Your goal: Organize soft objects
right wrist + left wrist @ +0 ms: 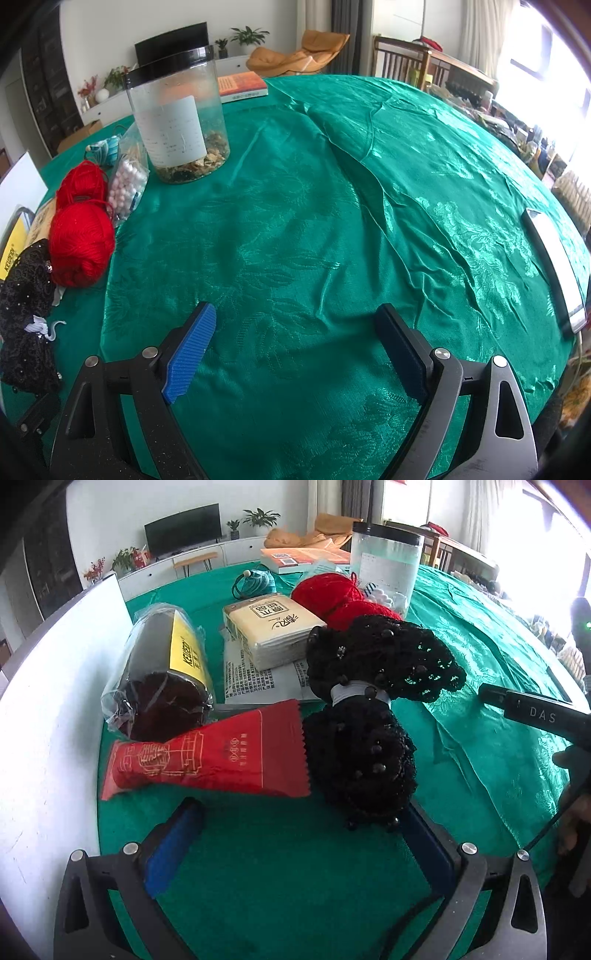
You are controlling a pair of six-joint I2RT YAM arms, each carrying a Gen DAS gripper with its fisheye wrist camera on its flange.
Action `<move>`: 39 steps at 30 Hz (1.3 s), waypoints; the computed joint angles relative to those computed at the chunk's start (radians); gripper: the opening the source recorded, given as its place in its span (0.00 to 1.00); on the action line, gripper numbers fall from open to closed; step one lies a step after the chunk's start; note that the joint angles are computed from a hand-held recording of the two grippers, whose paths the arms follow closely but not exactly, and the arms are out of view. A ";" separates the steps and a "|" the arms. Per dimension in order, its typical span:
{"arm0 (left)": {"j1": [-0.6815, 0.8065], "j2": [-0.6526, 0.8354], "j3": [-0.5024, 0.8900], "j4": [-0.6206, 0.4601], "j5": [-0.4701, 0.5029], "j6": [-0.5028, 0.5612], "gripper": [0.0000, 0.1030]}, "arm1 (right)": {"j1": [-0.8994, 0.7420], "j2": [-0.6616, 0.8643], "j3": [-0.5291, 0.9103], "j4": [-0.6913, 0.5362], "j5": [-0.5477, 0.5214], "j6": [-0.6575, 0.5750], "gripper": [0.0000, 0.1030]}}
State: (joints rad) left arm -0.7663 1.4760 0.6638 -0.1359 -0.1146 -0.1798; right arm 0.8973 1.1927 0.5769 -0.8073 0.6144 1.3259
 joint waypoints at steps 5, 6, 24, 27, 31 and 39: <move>0.002 0.004 -0.001 0.012 -0.001 0.003 1.00 | 0.003 0.002 0.000 -0.001 0.001 0.004 0.88; 0.002 0.002 -0.003 0.013 -0.002 0.004 1.00 | 0.002 0.001 0.000 0.000 0.001 0.002 0.88; -0.001 -0.002 -0.005 0.015 -0.006 0.001 1.00 | 0.006 0.006 0.000 0.002 0.002 0.007 0.88; 0.000 -0.002 -0.005 0.015 -0.006 0.001 1.00 | 0.005 0.006 0.000 0.002 0.002 0.006 0.88; 0.000 -0.001 -0.005 0.016 -0.006 0.001 1.00 | 0.006 0.007 0.000 0.002 0.002 0.007 0.88; 0.000 -0.001 -0.005 0.016 -0.006 0.001 1.00 | 0.008 0.007 0.000 0.001 0.003 0.009 0.88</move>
State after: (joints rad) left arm -0.7667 1.4753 0.6586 -0.1195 -0.1206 -0.1789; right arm 0.9050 1.2001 0.5773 -0.8061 0.6169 1.3350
